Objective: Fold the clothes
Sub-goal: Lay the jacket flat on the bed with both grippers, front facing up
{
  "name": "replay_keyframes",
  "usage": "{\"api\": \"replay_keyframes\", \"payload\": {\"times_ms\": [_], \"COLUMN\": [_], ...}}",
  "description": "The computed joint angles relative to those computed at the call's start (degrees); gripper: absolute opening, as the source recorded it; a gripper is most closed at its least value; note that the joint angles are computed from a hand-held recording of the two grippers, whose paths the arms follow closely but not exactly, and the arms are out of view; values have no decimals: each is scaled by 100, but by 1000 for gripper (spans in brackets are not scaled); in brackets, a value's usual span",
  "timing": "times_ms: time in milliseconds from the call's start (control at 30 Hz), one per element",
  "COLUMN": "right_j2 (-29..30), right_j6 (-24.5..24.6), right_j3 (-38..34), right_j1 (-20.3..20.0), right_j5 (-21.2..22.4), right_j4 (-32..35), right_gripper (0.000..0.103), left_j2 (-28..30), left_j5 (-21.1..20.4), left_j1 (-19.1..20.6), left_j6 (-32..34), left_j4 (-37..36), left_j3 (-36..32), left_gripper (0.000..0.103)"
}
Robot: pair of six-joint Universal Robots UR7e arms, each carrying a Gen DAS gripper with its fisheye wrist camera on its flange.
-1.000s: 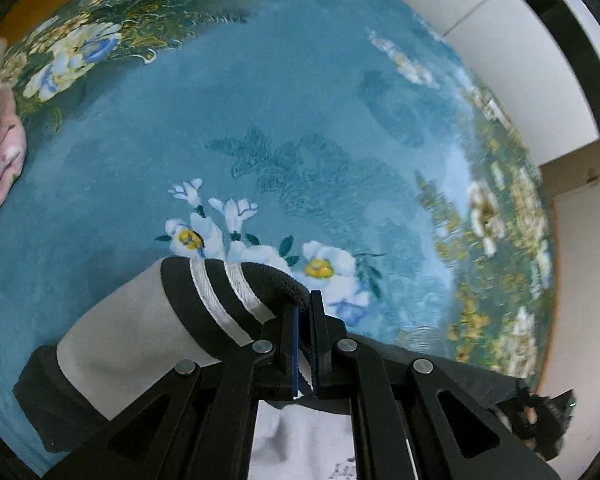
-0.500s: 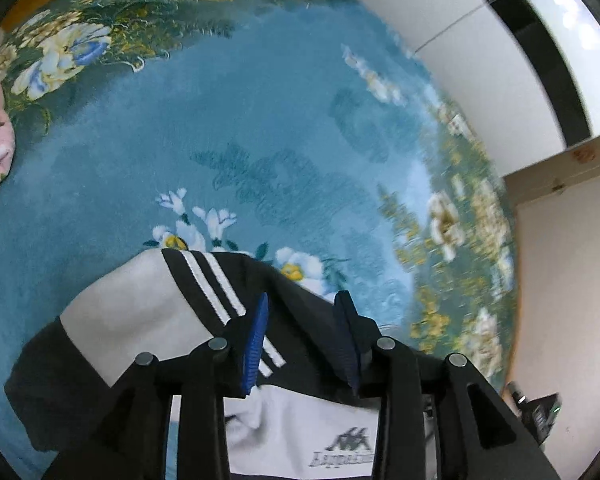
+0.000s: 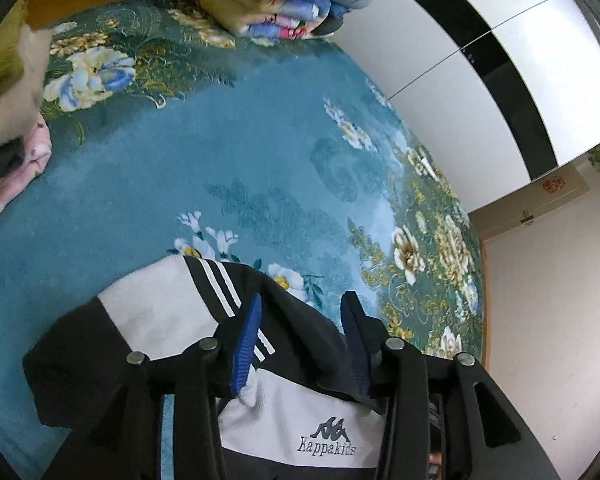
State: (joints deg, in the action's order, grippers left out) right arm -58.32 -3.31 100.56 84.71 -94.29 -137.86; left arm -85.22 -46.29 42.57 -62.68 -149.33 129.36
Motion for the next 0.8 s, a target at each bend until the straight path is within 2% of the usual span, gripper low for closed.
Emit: {"api": "replay_keyframes", "payload": {"times_ms": [67, 133, 233, 367, 467, 600, 733, 800], "right_j2": [54, 69, 125, 399, 798, 1237, 1302, 1272], "right_j6": [153, 168, -17, 333, 869, 1751, 1917, 1886], "right_j3": [-88, -198, -481, -1072, -1536, -1724, -1599, -1588], "right_j1": [-32, -43, 19, 93, 113, -29, -43, 1], "right_j5": [249, 670, 1383, 1847, 1616, 1167, 973, 949], "right_j4": [132, 290, 384, 163, -39, -376, -671, -674], "right_gripper": [22, 12, 11, 11, 11, 11, 15, 25], "left_j2": [-142, -273, -477, -692, -901, -1271, -1625, -1728], "left_j5": [48, 172, 344, 401, 412, 345, 165, 122], "left_j1": [-64, -156, -258, -320, -354, -296, -95, 25], "left_j6": [-59, -149, -261, -411, -539, -859, -919, -948], "left_j4": [128, 379, 836, 1414, 1858, 2624, 3252, 3437], "left_j3": [60, 83, 59, -29, -39, -29, -24, -25], "left_gripper": [43, 43, 43, 43, 43, 43, 43, 43]}}
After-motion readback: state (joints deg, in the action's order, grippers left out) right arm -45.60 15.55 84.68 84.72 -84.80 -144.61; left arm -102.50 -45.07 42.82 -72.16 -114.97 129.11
